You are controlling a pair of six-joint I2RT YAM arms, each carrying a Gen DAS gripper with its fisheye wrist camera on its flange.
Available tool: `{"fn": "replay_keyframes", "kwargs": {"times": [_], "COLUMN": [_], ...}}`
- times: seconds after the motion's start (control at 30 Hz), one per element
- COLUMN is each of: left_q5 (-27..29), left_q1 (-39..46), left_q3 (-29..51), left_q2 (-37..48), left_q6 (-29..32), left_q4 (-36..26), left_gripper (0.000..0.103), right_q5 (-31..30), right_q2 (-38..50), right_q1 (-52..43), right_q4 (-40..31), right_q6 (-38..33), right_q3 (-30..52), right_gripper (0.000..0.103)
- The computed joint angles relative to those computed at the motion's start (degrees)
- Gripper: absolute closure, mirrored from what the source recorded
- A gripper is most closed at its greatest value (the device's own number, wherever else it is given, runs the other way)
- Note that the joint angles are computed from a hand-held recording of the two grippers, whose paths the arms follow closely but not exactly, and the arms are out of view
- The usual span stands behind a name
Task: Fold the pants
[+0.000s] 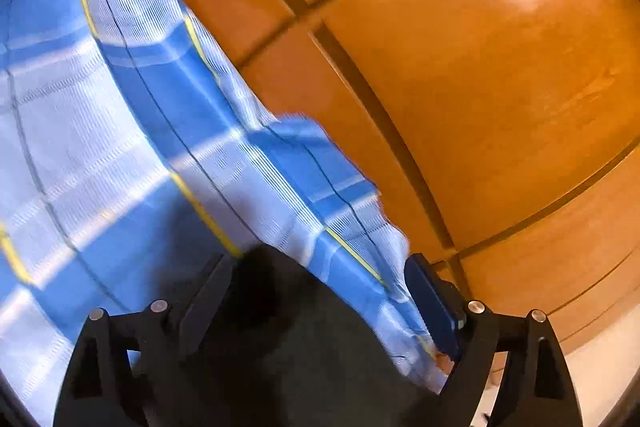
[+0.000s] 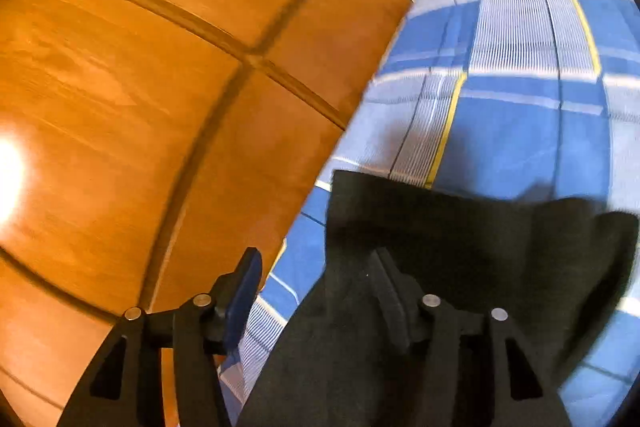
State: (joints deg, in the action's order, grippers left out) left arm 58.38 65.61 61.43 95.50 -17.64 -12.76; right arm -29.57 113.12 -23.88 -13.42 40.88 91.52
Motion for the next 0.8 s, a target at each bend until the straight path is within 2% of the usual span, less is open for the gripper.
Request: {"fn": "replay_keyframes", "kwargs": {"times": [0.1, 0.13, 0.17, 0.2, 0.23, 0.27, 0.33, 0.4, 0.47, 0.53, 0.57, 0.6, 0.63, 0.67, 0.73, 0.77, 0.8], "left_q5": [-3.9, -5.0, -5.3, -4.8, -4.6, -4.1, -2.8, -2.9, -3.4, -6.0, -7.1, -8.9, -11.2, -11.2, -8.4, -7.5, -7.7], "left_q1": [2.4, 2.4, 2.7, 3.4, 3.5, 3.6, 3.8, 3.1, 2.3, 0.8, 0.2, 0.0, -0.1, 0.4, 2.4, 3.3, 4.0], "left_q3": [0.1, -0.5, -1.1, -1.7, -2.2, -2.9, -4.7, -7.6, -8.6, -11.3, -12.5, -14.0, -14.8, -14.1, -12.0, -11.4, -10.4], "left_q2": [0.0, 0.1, 0.2, 0.7, 0.8, 0.9, 0.0, -1.4, -1.9, -4.0, -4.8, -6.1, -7.1, -6.6, -4.9, -4.9, -4.5], "left_q6": [12.5, 16.0, 20.0, 26.1, 29.7, 34.3, 39.5, 41.9, 43.6, 42.7, 41.6, 41.1, 41.0, 42.2, 44.0, 45.0, 45.4], "left_q4": [-8.4, -9.8, -11.5, -14.6, -16.4, -18.3, -19.3, -16.6, -16.0, -12.2, -9.6, -7.4, -6.1, -7.6, -10.5, -11.9, -12.9], "left_gripper": [0.015, 0.015, 0.015, 0.015, 0.015, 0.015, 0.015, 0.015, 0.018, 0.020, 0.024, 0.037, 0.043, 0.045, 0.057, 0.084, 0.086], "right_q5": [-8.6, -9.6, -10.9, -12.3, -15.1, -17.6, -22.9, -26.2, -23.8, -18.9, -17.8, -16.0, -14.5, -11.3, -6.2, -5.7, -5.8], "right_q2": [-6.2, -7.6, -10.9, -13.5, -17.4, -20.2, -24.9, -27.5, -26.2, -23.3, -21.7, -19.1, -18.0, -17.4, -18.0, -18.4, -19.8], "right_q1": [1.5, 2.8, 5.2, 7.3, 10.6, 13.1, 19.3, 28.5, 36.6, 45.2, 47.7, 50.7, 51.9, 53.6, 54.8, 54.3, 54.1], "right_q4": [-6.7, -9.0, -11.8, -13.0, -14.1, -13.4, -9.2, -1.8, 0.7, 0.6, 0.2, -0.1, -0.1, 1.4, 5.3, 8.9, 13.1], "right_q6": [-13.0, -16.7, -22.8, -26.6, -30.7, -31.7, -29.6, -24.4, -23.5, -23.1, -22.7, -21.7, -21.1, -19.6, -15.9, -13.9, -12.1], "right_q3": [-5.7, -6.9, -10.5, -13.6, -18.8, -22.9, -31.4, -38.3, -38.7, -36.8, -35.8, -34.0, -33.4, -33.2, -33.7, -35.0, -37.0], "right_gripper": [0.044, 0.044, 0.044, 0.045, 0.045, 0.045, 0.045, 0.045, 0.045, 0.045, 0.045, 0.045, 0.046, 0.046, 0.047, 0.047, 0.047]}}
